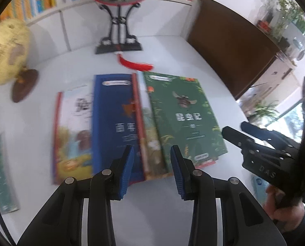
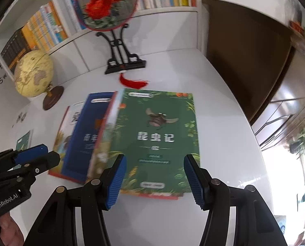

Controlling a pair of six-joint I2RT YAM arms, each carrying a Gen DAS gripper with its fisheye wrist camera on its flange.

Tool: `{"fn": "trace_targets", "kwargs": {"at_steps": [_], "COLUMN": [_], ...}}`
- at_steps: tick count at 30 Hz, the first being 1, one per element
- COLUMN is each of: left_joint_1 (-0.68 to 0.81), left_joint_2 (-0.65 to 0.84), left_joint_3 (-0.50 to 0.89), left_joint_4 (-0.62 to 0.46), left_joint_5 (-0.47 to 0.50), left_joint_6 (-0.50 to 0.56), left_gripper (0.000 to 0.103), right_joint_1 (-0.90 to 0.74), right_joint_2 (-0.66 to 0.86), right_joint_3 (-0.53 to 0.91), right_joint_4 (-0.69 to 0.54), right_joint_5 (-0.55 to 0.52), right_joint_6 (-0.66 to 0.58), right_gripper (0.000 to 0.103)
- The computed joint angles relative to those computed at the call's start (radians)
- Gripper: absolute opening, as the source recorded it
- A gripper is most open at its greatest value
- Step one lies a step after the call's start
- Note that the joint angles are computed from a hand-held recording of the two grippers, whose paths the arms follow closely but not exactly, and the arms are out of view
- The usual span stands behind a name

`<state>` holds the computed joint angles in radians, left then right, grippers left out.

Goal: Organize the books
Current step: 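Lower both open tools toward the edge of the green beetle-cover book, then close both tools on the edge of the green beetle-cover book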

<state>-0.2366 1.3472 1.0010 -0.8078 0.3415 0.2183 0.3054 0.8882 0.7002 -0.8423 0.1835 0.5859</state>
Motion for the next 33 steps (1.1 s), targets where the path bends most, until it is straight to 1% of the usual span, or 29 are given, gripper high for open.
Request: {"fn": "trace_targets", "kwargs": {"at_steps": [2, 4, 5, 8, 12, 15, 19, 23, 25, 27, 28, 31, 33], "left_joint_1": [0.004, 0.007, 0.002, -0.02, -0.063, -0.081, -0.093, -0.091, -0.081, -0.072, -0.069, -0.055, -0.042], "left_joint_2": [0.061, 0.131, 0.17, 0.245, 0.306, 0.308, 0.293, 0.269, 0.272, 0.283, 0.288, 0.284, 0.27], "left_joint_3": [0.004, 0.016, 0.022, 0.037, 0.039, 0.025, 0.004, -0.014, -0.023, -0.017, -0.011, -0.005, -0.007], "left_joint_4": [0.03, 0.056, 0.075, 0.11, 0.151, 0.18, 0.192, 0.19, 0.197, 0.191, 0.187, 0.172, 0.149], "left_joint_5": [0.07, 0.147, 0.169, 0.181, 0.17, 0.154, 0.139, 0.124, 0.139, 0.162, 0.167, 0.174, 0.177], "left_joint_6": [-0.005, -0.015, -0.028, -0.057, -0.085, -0.103, -0.109, -0.113, -0.109, -0.109, -0.112, -0.105, -0.093], "left_gripper": [0.034, 0.033, 0.033, 0.033, 0.033, 0.033, 0.033, 0.033, 0.034, 0.034, 0.034, 0.034, 0.034], "right_joint_1": [-0.106, -0.202, -0.252, -0.347, -0.411, -0.457, -0.471, -0.456, -0.472, -0.482, -0.477, -0.399, -0.368], "right_joint_2": [-0.016, -0.002, 0.015, 0.09, 0.173, 0.236, 0.305, 0.325, 0.337, 0.356, 0.365, 0.368, 0.355], "right_joint_3": [-0.063, -0.108, -0.128, -0.164, -0.196, -0.207, -0.211, -0.206, -0.207, -0.202, -0.192, -0.166, -0.157], "right_joint_4": [0.069, 0.131, 0.168, 0.258, 0.35, 0.403, 0.462, 0.479, 0.495, 0.51, 0.509, 0.48, 0.456], "right_joint_5": [-0.073, -0.144, -0.188, -0.272, -0.305, -0.344, -0.337, -0.273, -0.285, -0.32, -0.334, -0.242, -0.213], "right_joint_6": [-0.064, -0.12, -0.144, -0.189, -0.232, -0.262, -0.276, -0.271, -0.272, -0.277, -0.28, -0.27, -0.266], "right_gripper": [0.056, 0.056, 0.056, 0.056, 0.056, 0.056, 0.056, 0.056, 0.056, 0.056, 0.059, 0.059, 0.059]}}
